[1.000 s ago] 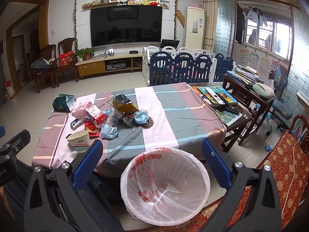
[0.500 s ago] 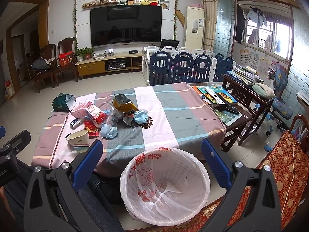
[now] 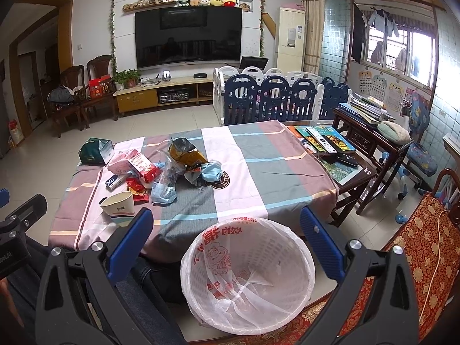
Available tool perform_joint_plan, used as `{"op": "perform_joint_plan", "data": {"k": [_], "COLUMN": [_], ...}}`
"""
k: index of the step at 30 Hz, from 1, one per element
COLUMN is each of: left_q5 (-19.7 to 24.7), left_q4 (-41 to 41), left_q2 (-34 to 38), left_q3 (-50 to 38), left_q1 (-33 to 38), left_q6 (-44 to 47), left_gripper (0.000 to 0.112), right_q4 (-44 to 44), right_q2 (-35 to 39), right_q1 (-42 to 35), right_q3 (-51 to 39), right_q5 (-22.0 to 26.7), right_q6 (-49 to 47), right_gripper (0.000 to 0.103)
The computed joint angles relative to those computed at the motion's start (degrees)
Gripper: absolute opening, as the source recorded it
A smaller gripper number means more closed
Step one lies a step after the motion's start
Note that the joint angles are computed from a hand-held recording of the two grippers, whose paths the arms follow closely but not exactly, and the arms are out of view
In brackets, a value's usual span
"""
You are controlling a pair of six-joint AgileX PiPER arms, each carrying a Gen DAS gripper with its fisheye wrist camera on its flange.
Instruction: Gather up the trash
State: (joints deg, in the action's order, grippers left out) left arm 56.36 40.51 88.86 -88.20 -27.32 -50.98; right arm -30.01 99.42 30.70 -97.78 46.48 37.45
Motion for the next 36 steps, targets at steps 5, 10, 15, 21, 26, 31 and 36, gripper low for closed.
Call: {"op": "perform_joint_plan", "data": {"k": [5, 10, 15, 21, 26, 31, 36], "left_q5": [-0.26, -0.08, -0.07, -0.29, -1.23, -6.75, -8.38], "left_q4": [0.37, 0.10, 0.02, 0.15, 0.31, -10.45, -27.25], "left_q2": [-0.33, -0.06, -0.07, -0.27, -1.18, 0.21, 6.01], "left_q3": [1.08, 0.39, 0.44, 1.24, 3.86, 4.17, 4.53], "left_q1": [-0.30, -0.10, -0.09, -0.17, -0.32, 5.42, 14.69], "left_q6": [-0.83, -0.33, -0.27, -0.75, -2.06, 4.42, 13.66], "left_gripper": [0.100, 0.100, 0.100, 0.100, 0.100, 0.100, 0.100], "right_q4": [0.35, 0.81, 0.95, 0.81, 0.91, 1.83, 1.66], "right_q2": [0.18, 0.46, 0.44, 0.48, 0.38, 1.14, 1.99], "right_q1": [-0.14, -0.32, -0.39, -0.31, -0.37, -0.91, -1.10], "right_q3": [-0.16, -0.72, -0.62, -0.65, -0.26, 0.41, 0.67], "right_q5": [0.22, 0.61, 0.53, 0.55, 0.44, 0.30, 0.05], "right_q6": [-0.08, -0.52, -0.59, -0.44, -0.40, -0.46, 0.03], "right_gripper": [0.100, 0.100, 0.100, 0.100, 0.100, 0.100, 0.100]}}
